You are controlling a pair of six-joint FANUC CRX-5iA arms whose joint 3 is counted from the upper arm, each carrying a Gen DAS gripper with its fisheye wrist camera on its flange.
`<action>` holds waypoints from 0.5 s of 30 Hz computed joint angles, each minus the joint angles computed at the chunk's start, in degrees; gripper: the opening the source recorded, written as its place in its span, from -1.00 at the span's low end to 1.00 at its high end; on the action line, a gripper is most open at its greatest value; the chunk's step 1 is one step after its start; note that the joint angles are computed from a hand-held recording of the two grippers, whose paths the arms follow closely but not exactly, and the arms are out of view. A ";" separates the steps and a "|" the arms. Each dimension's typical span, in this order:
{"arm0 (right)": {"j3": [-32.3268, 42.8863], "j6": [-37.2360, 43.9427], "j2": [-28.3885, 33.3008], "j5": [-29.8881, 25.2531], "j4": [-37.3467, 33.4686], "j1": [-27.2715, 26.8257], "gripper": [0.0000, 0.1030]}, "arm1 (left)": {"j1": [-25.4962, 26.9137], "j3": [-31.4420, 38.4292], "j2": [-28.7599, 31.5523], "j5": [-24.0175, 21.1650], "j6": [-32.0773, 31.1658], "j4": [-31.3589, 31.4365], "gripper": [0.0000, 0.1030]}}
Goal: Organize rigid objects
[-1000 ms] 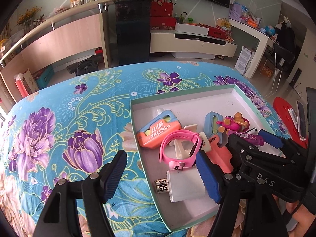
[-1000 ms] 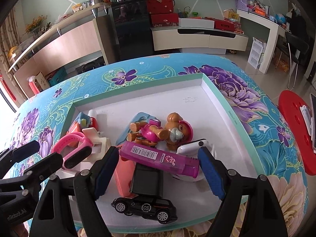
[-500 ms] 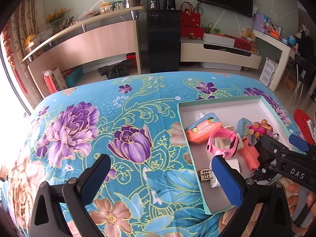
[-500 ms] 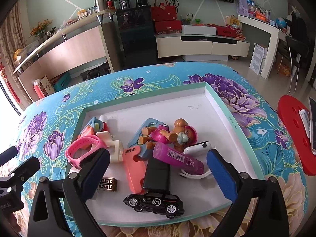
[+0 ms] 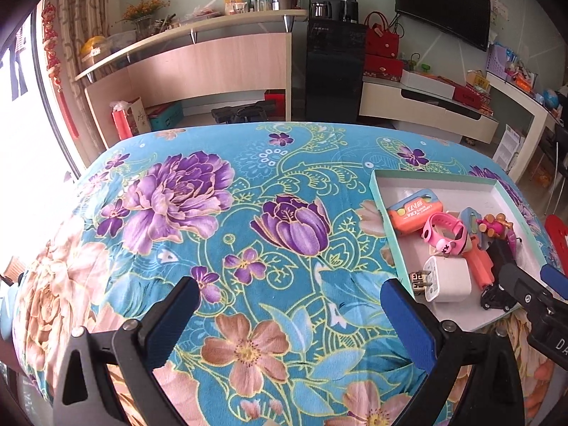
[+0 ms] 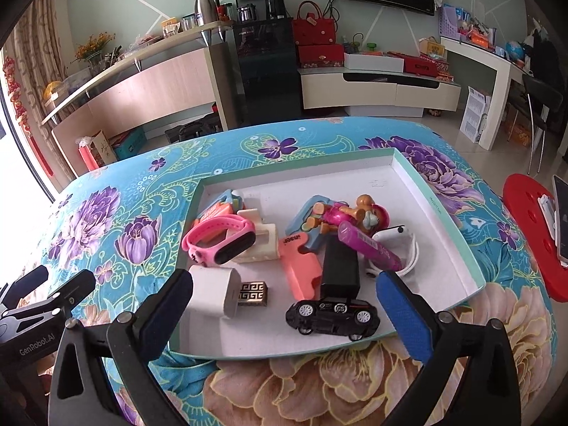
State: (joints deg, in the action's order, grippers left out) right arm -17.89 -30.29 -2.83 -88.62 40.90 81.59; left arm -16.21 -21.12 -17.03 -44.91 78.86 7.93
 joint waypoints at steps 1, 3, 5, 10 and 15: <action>0.29 -0.37 0.47 0.33 -0.03 0.37 1.00 | 0.56 -0.67 -0.54 -0.22 -0.33 0.33 1.00; 0.90 -0.87 1.48 1.13 -0.09 1.05 1.00 | 1.44 -1.77 -1.76 -0.71 -0.49 -0.01 1.00; 1.71 -1.25 2.64 1.58 -0.46 1.66 1.00 | 2.43 -2.95 -2.96 -1.16 -0.88 -0.04 1.00; 3.56 -0.62 5.12 2.94 -1.31 2.39 1.00 | 5.06 -5.27 -5.20 -2.47 -1.80 0.72 1.00; 5.24 1.37 7.14 3.54 -2.45 2.40 1.00 | 6.42 -5.95 -6.19 -4.26 -3.03 0.88 1.00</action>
State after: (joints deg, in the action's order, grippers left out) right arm -12.65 -28.92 4.30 -85.08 38.46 83.99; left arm -9.80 -27.07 -23.22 -49.17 75.83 8.81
